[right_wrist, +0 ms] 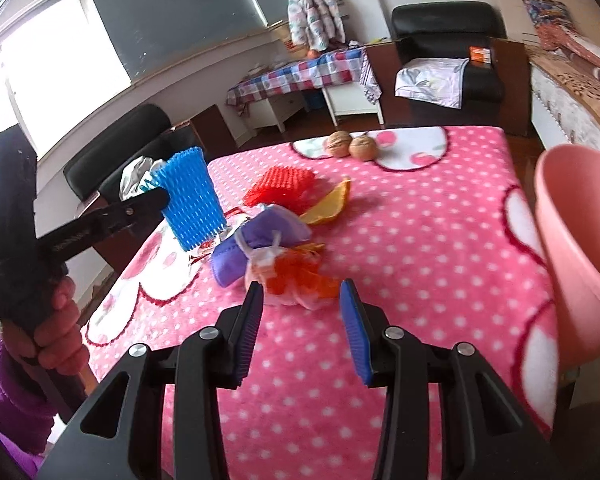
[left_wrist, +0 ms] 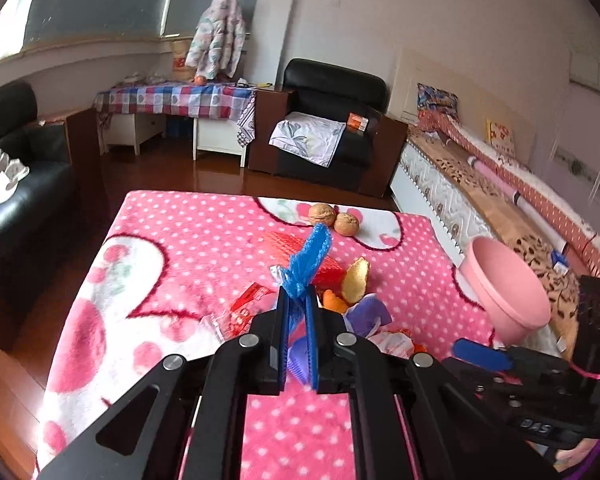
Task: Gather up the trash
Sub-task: 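Grasp the orange and white plastic bag with the right tool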
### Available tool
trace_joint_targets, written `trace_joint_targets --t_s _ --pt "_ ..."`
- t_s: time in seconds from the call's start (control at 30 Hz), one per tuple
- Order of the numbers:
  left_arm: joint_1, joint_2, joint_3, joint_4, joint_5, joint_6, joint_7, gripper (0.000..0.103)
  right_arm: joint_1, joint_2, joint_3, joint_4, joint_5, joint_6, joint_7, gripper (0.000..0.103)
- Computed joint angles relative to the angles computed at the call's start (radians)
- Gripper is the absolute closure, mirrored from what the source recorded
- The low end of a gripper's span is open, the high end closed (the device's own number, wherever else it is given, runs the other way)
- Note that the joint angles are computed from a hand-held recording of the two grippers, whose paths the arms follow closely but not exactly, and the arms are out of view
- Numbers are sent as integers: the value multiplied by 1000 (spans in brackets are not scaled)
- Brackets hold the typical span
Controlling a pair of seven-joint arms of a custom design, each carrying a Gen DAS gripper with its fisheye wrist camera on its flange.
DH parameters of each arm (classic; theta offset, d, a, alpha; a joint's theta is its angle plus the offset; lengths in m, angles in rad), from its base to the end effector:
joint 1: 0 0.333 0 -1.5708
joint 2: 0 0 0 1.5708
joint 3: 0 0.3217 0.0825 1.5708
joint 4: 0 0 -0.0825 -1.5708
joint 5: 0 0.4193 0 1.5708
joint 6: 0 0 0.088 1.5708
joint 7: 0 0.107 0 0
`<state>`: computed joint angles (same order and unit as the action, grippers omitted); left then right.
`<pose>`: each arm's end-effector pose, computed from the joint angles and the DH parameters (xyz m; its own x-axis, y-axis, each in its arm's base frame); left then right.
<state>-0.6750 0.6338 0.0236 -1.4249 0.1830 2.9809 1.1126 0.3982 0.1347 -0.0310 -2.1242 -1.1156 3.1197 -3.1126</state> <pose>0.6285 -0.5014 0.4241 -0.4396 -0.8782 0.1885 -0.6141 0.1407 -0.7766 0.5409 0.2909 0.3978 0.0268 -0.9393 -0.3419 -0.6903 0.2300 -0.6860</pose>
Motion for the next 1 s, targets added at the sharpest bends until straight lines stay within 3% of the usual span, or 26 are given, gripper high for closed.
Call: trace_joint_targets --t_s 0.1,0.13,0.2,0.47,0.7,1.0 --pt "11 -20 -5 -31 -10 5 -8 96 -40 30 61 15 208 -13 -203 62" --pt "19 -25 -13 -39 -16 6 -6 96 -63 46 96 25 302 -24 -297 54" --pt "34 -34 -30 -53 -29 14 3 96 -80 70 124 45 401 -40 -396 49" --pt "14 -57 -7 -89 -22 42 11 96 10 130 63 123 489 -131 -511 49" --pt "16 -61 -23 -89 -42 49 43 96 83 96 -23 96 372 -140 -410 56" --pt "6 -64 -37 -81 -54 48 69 96 62 8 -35 19 163 -99 -178 57"
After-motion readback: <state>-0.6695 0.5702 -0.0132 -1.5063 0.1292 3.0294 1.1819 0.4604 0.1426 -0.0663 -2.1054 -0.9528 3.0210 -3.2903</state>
